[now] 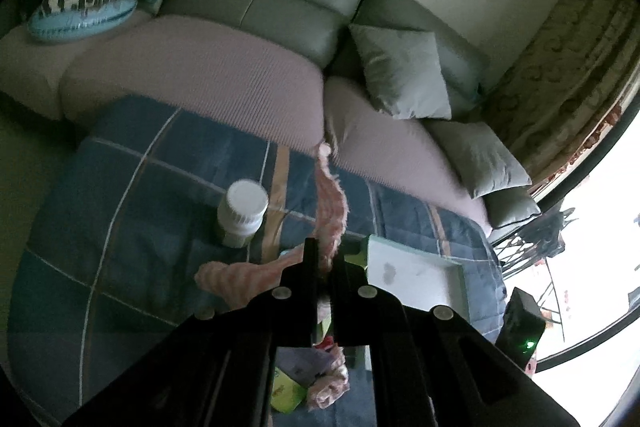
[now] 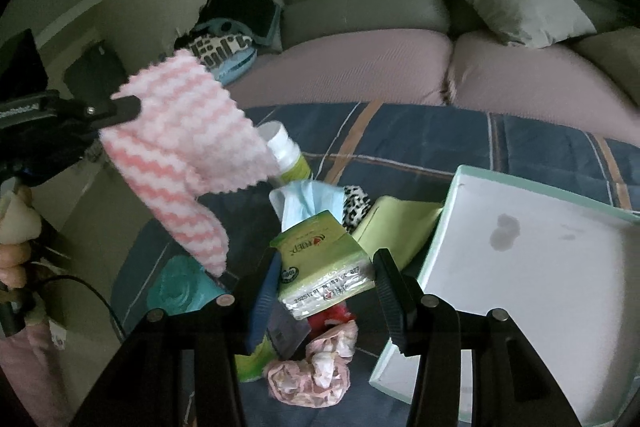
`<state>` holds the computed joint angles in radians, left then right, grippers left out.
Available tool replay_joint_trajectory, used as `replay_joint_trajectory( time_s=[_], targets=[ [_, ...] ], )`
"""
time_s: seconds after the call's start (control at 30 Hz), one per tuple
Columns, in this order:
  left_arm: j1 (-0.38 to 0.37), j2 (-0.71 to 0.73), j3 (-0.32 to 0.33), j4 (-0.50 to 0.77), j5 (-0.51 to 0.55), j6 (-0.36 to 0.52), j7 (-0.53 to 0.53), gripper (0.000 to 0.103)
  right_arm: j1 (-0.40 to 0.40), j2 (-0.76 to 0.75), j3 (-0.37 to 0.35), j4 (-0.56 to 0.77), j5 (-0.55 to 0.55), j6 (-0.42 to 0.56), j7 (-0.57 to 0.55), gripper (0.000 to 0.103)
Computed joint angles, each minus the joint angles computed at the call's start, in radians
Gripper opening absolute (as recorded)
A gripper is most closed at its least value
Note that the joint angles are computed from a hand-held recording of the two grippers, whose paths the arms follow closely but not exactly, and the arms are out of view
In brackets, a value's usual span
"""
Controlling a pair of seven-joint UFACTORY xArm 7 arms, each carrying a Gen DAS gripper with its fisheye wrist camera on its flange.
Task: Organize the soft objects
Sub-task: 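Lift the pink-white cloth with the left gripper and carry it over the tray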
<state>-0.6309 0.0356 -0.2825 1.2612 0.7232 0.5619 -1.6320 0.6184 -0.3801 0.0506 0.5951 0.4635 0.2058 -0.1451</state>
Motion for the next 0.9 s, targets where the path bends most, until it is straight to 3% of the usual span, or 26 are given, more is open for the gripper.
replay_joint_trajectory(
  time_s=[0.27, 0.57, 0.77, 0.9],
  targets=[
    [-0.056, 0.065, -0.01, 0.176, 0.051, 0.111, 0.067, 0.004, -0.023, -0.071, -0.027, -0.026, -0.012, -0.015, 0.019, 0.05],
    [-0.179, 0.271, 0.051, 0.47, 0.004, 0.157, 0.232, 0.004, -0.139, -0.174, -0.042, -0.079, -0.104, -0.022, 0.108, 0.05],
    [-0.265, 0.46, 0.091, 0.747, -0.067, 0.225, 0.379, 0.004, -0.262, -0.249, -0.042, -0.115, -0.18, 0.006, 0.187, 0.05],
    [-0.327, 0.625, 0.119, 1.006, -0.126, 0.304, 0.494, 0.004, -0.326, -0.29, -0.05, -0.136, -0.22, 0.024, 0.228, 0.05]
  ],
)
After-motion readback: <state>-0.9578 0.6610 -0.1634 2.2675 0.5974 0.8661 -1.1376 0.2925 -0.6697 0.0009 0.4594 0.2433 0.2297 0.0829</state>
